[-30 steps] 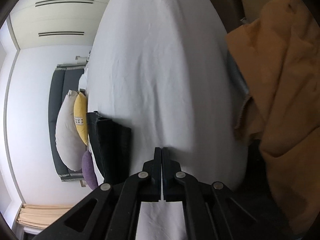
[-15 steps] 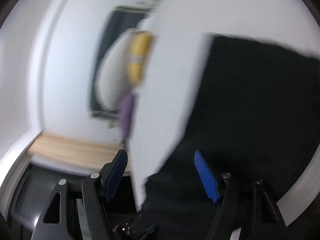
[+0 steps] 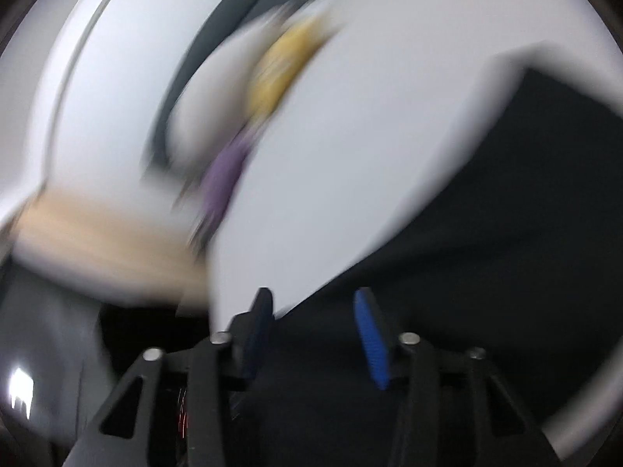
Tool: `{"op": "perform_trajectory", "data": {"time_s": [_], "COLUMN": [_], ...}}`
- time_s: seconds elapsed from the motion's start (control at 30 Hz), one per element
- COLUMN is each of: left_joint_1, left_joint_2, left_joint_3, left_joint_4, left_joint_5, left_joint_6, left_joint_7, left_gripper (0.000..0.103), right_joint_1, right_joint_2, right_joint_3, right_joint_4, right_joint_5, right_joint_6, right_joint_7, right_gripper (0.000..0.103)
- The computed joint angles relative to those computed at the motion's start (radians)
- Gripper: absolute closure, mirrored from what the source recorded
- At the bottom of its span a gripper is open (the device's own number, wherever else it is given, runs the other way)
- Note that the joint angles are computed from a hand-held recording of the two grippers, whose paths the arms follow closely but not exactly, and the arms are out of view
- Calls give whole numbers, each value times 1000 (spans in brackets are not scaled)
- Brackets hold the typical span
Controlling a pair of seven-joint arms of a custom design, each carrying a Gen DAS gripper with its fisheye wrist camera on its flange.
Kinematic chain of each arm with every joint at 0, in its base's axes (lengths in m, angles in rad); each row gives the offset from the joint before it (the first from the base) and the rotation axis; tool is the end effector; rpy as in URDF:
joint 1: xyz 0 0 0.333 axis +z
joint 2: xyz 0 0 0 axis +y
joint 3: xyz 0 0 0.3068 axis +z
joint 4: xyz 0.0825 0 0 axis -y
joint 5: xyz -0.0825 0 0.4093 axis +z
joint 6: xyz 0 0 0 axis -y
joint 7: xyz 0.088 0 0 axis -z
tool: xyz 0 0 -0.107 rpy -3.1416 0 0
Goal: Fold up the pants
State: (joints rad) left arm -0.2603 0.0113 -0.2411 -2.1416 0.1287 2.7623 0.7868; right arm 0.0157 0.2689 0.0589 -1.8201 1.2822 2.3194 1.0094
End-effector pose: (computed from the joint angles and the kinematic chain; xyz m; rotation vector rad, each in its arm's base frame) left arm 0.5293 -0.2959 0.4453 -2.1861 1.8263 -0.8695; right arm 0.6711 0.0654 0.4038 -1.3432 1.6559 0.4292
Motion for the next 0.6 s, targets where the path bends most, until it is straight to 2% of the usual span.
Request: {"op": "perform_trajectory", "data": {"time_s": [0.07,0.13,0.17,0.23,0.27,0.3,0.33,0.4,0.47,0.5,0.53,0.6], "left_joint_1": [3,7,6,-5,-9,-14,-17,-18,-17,-18,-19,-18], "left_joint_2": [-1,-13,-23,-32,-36,-38,-38,-38,-33,-36,-37,-36], "left_joint_3": [3,4,4,8,11,14,17,19,20,20,21,22], "left_joint_4": [-25,-82,-118,-151,-163,-171,-173,-175,-175,-177,-179,-175], "left_joint_5": [1,-86,-147,-259,-284,-311,-310,-287,-262,-259,-257,-238], "left_joint_6": [-3,77,136,194,209,223,230,238,243,244,245,240], "left_joint_7": [-8,41,74,140,153,173,171,152,133,130,127,112], "left_gripper": [89,89,89,89,89,89,89,89,89,89,89,89], "right_joint_1": [21,55,69,102,114,101,82,16,-26,-38,-75,-103], "right_joint_2": [111,252,315,412,450,454,453,408,334,290,270,196], "right_joint_3": [44,88,100,103,94,102,101,128,121,100,114,91], "right_joint_4": [136,286,349,436,462,453,431,345,244,182,155,64], "right_joint_5": [-18,-68,-93,-171,-198,-202,-186,-79,0,73,111,184], "right_joint_6": [-145,-242,-259,-251,-213,-192,-143,-21,135,170,233,321], "right_joint_7": [4,47,84,193,231,239,273,242,195,166,156,110], "right_gripper": [51,51,51,52,73,90,103,103,103,103,103,103]}}
